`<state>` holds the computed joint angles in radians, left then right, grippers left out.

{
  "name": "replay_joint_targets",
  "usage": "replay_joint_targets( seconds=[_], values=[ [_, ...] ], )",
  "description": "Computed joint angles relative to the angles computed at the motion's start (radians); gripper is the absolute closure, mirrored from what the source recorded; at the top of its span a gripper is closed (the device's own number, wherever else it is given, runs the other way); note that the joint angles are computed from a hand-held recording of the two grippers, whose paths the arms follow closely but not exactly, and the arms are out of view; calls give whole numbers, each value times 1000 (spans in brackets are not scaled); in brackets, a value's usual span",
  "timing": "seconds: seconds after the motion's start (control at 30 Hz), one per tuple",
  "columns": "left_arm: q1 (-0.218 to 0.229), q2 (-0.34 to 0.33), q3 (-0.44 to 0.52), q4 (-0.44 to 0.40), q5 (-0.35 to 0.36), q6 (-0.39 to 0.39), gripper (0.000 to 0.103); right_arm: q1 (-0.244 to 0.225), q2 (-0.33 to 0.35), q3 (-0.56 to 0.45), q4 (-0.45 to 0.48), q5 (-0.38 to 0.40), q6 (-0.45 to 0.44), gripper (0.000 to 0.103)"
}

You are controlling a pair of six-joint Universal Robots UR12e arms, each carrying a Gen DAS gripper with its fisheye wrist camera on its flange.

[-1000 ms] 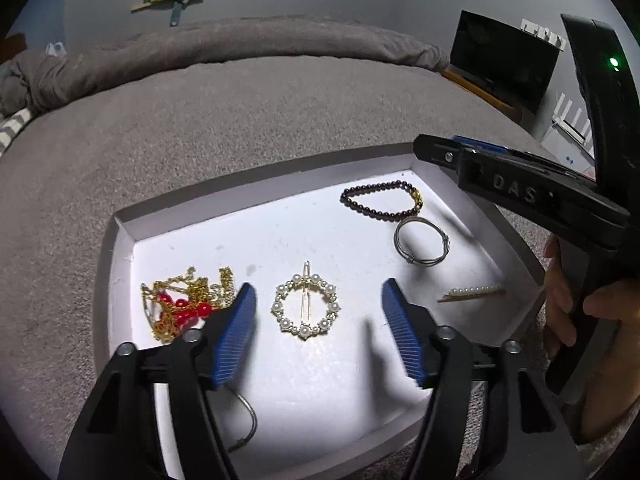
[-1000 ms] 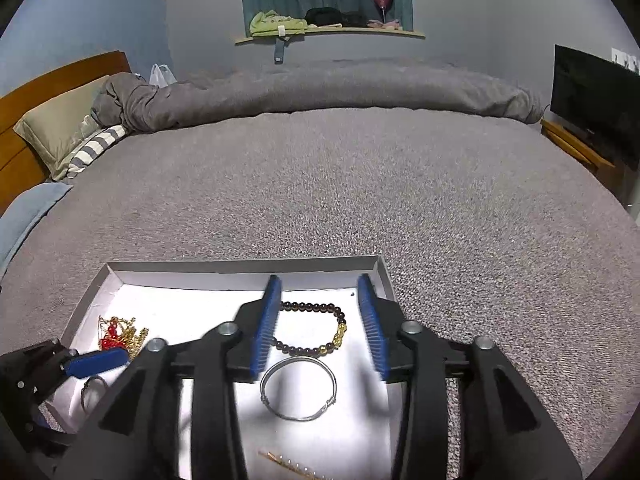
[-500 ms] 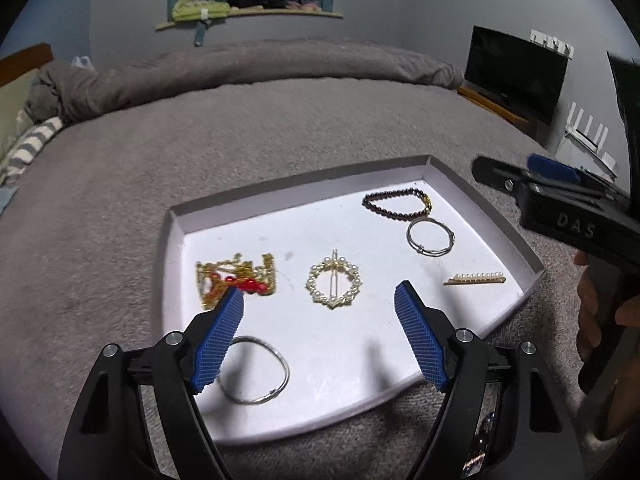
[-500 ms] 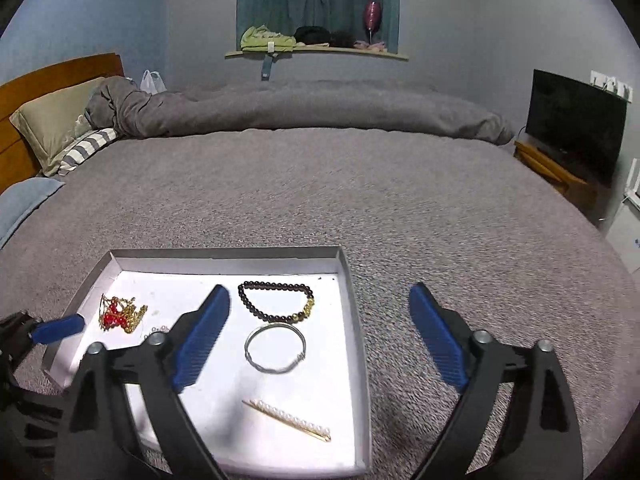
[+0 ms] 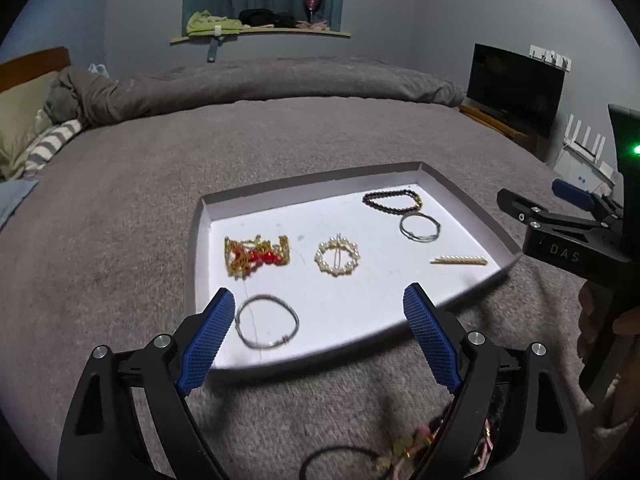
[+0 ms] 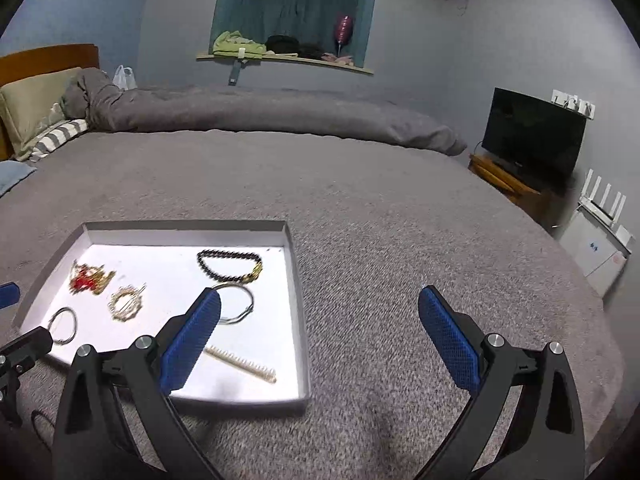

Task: Organize jewelry
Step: 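Open both tools and pull them back from the box to the pile, then grasp the black hair tie with the left tool while the right tool grasps the pink string bracelet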

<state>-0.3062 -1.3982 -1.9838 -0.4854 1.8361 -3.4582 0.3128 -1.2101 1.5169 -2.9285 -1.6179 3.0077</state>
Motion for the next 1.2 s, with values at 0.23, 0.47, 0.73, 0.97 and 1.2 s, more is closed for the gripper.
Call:
replay_joint_targets(
  seconds=[0.23,0.47,0.73,0.97,1.2],
  values=[
    [-7,40,-39,1,5,-10,14,-13,-39,64,-5,40,-14,5],
    [-15,71,-75,-23,2,-9,14,-39,-75,125,-9,100,-4,5],
    [-17,101,-108,-68,-28,-2,14,-61,-108,177,50,167,-72,5],
    [-29,112,-121,-108,-49,38,14,-69,-137,212,110,250,-154,5],
    [-33,108,-120,-134,-62,59,37,-59,-155,238,133,293,-231,5]
  ],
)
